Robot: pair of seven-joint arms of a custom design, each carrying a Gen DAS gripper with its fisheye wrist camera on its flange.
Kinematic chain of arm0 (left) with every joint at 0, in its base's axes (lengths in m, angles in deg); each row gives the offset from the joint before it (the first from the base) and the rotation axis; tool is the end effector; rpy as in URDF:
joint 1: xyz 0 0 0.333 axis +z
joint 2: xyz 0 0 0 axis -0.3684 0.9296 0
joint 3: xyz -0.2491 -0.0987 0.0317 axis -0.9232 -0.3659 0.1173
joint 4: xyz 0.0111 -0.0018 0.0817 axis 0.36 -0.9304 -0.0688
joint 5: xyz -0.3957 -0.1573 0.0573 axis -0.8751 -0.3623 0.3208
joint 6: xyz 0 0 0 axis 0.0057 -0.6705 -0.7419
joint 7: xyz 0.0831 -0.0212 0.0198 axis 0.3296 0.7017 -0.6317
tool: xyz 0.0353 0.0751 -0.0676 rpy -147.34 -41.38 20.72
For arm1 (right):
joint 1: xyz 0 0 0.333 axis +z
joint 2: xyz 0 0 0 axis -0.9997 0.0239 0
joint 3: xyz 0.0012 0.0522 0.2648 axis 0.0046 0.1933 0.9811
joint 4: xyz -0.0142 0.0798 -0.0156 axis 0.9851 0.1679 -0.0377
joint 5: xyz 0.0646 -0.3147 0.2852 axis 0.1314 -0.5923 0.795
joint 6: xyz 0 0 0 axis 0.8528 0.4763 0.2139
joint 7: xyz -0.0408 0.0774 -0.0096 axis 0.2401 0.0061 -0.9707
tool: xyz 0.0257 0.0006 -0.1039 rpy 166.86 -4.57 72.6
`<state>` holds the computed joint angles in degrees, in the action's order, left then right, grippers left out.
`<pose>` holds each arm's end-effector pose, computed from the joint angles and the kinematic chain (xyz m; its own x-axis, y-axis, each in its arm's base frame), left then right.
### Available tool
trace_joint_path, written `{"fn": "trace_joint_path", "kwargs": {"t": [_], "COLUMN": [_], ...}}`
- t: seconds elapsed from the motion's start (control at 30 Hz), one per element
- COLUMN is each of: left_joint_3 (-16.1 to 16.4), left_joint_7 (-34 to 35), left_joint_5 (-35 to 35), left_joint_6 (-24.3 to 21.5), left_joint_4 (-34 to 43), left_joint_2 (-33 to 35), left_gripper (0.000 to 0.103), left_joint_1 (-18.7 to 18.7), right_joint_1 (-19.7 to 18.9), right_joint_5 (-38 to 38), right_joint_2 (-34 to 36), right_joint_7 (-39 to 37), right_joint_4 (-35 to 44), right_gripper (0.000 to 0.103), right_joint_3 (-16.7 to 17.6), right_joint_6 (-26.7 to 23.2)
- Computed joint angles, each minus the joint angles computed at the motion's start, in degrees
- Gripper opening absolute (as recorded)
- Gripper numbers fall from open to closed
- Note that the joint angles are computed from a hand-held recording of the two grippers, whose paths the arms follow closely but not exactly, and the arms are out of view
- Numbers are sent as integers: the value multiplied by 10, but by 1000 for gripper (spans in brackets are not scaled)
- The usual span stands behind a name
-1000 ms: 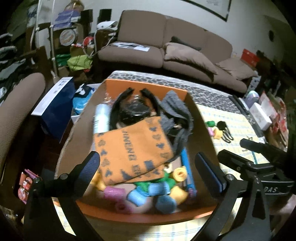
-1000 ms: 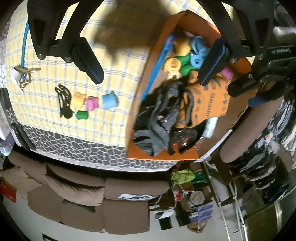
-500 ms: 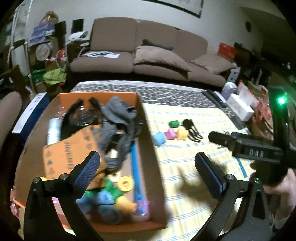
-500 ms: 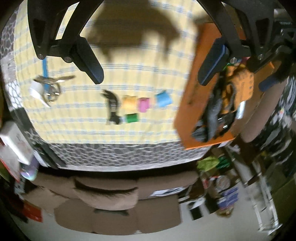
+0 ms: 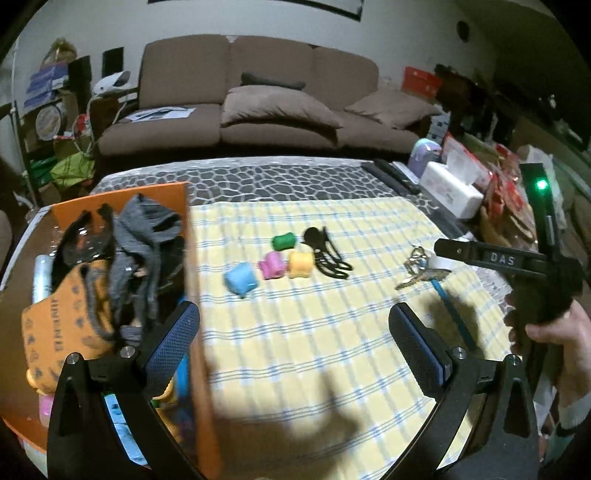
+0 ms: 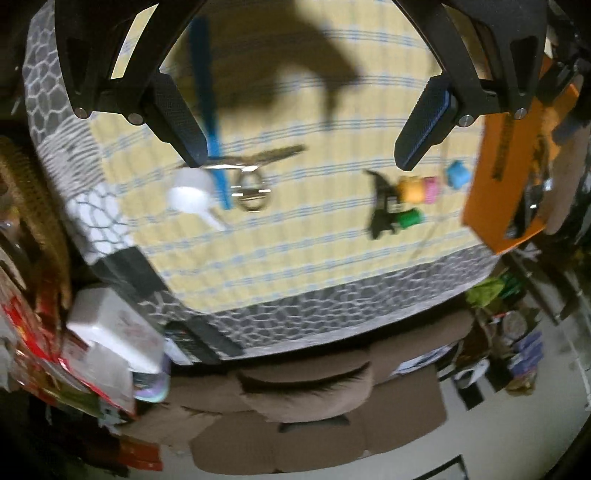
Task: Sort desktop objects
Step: 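Move both grippers back over the bedspread toward the gold hair claw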
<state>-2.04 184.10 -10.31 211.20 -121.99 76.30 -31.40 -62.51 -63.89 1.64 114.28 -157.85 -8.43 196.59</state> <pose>0.5483 -0.0966 0.3785 -0.3227 -0.9338 0.1542 -0.6806 0.1157 -0.7235 0.5746 0.3409 0.3720 -0.1229 -0.9781 -0.1682 -0.7571 0.2020 -0.6213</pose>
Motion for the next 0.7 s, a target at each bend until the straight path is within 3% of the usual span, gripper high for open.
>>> {"fn": "trace_joint_path", "kwargs": {"t": [0.3,0.53,0.7], "left_joint_3": [-31,-49,-51], "left_joint_7": [-13,-53,-69], "left_joint_5": [30,90,93], "left_joint_6": [3,1,-14], "left_joint_4": [25,31,32], "left_joint_2": [47,75,78], "left_gripper": [103,103,103], "left_joint_1": [-13,-8,1], "right_joint_1": [-35,-43,-30], "right_joint_5": [20,51,55], "right_joint_2": [-31,-4,36], "right_joint_7": [2,-35,-52], "right_joint_4": [-61,-47,-11], "right_gripper": [102,102,102], "right_joint_3": [-4,-2,-9], "right_joint_6": [11,24,12]}}
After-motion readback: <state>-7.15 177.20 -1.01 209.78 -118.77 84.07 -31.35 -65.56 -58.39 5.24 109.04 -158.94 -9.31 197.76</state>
